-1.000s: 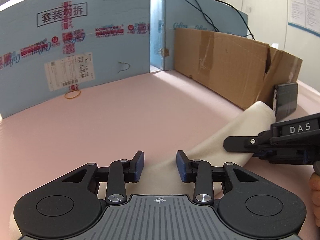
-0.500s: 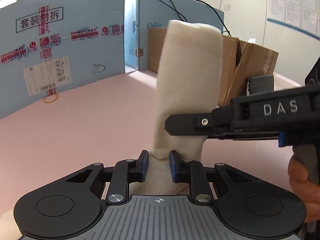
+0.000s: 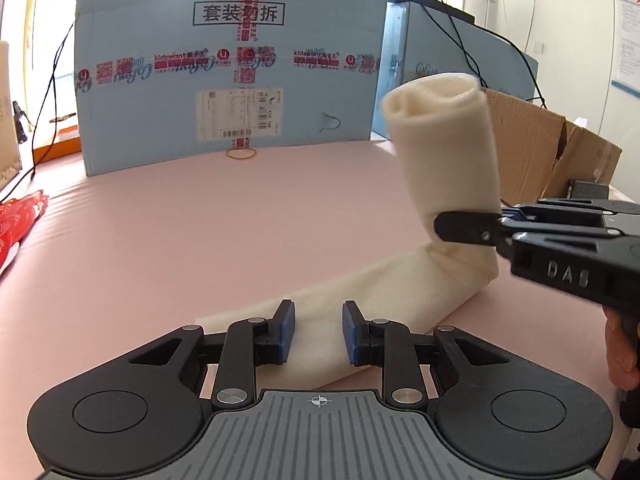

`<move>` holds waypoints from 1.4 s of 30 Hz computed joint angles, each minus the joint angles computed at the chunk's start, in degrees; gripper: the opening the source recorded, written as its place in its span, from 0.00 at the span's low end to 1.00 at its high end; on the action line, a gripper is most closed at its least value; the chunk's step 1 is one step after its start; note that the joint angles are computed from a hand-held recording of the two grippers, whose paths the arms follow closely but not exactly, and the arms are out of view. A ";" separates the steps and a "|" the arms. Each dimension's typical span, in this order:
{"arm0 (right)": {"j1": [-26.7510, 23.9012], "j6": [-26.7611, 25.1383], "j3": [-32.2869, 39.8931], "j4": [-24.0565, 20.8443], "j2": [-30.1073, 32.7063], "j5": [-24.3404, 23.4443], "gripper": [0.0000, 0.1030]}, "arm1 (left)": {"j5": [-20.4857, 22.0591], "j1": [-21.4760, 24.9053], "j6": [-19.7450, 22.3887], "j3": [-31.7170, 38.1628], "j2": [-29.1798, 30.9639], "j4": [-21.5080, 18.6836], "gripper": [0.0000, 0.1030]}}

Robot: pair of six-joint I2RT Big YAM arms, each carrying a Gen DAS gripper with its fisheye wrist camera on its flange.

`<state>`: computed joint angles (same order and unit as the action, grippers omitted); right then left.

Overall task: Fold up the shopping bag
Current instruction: 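Grasp the rolled bag end with the right tool and lift it up, then fold the lifted bag end onto the strip and open the right tool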

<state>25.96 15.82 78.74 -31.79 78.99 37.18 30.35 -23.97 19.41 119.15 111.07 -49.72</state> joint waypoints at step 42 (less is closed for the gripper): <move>-11.19 10.70 -1.66 0.54 -2.27 -35.03 0.18 | 2.51 4.07 -11.43 -7.31 -3.73 6.31 0.52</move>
